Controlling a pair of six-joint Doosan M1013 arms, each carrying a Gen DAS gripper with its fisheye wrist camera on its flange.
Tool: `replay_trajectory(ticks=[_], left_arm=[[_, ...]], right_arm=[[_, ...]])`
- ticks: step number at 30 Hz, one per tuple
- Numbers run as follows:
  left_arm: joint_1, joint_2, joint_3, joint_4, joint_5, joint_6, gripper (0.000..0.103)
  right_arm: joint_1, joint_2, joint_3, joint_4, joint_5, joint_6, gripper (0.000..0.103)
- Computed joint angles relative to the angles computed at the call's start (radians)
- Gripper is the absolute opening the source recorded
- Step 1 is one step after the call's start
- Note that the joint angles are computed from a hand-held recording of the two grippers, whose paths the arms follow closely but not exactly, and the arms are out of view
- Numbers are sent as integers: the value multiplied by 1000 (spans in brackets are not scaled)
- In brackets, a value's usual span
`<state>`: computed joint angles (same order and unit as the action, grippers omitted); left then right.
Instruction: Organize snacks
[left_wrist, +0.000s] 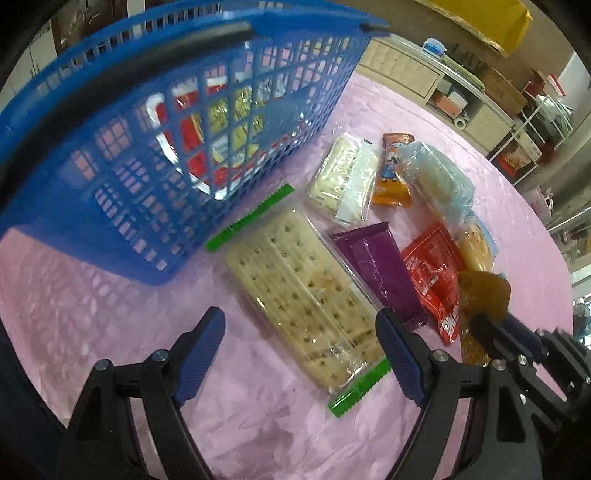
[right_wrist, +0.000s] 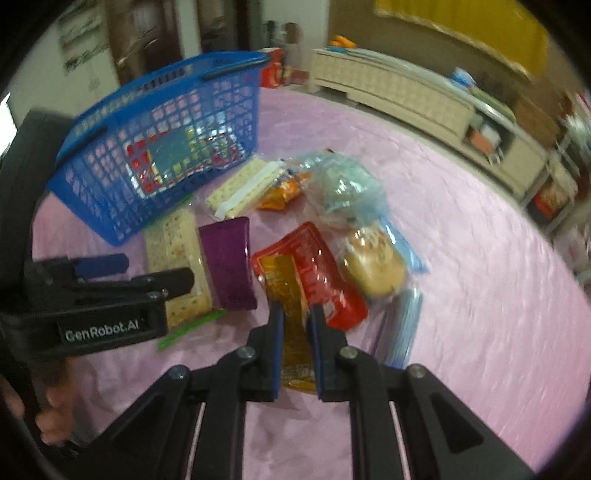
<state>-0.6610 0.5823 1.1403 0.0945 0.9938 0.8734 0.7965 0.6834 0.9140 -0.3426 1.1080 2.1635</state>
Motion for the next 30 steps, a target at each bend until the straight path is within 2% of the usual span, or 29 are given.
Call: replay_trajectory(ticks=[4, 8, 11, 14, 18, 23, 26, 30], left_arm=[[0, 12, -11, 31, -11, -48, 82], [-5, 38, -51, 55, 19, -47, 82], [-12, 64, -92, 94, 70, -64, 82], [-15, 67, -91, 102, 59, -62, 82], [-16, 56, -71, 55, 51, 70, 82], [-10, 49, -67, 22, 64, 191, 71], [2, 47, -69, -26, 70, 216, 67], [8, 12, -20, -66, 55, 268, 66]], right_arm=[[-10, 19, -32, 12, -13, -84, 17], [-20, 36, -61, 51, -16, -152, 17], [-25, 45, -70, 69, -14, -174, 17], [-38, 33, -43, 128, -49, -177, 17], [-39, 21, -20, 130, -53, -169, 17], [-39, 4, 1, 157, -69, -147, 17], [-29, 4, -5, 139, -46, -122, 17], [-16, -15, 12, 122, -39, -69, 17]])
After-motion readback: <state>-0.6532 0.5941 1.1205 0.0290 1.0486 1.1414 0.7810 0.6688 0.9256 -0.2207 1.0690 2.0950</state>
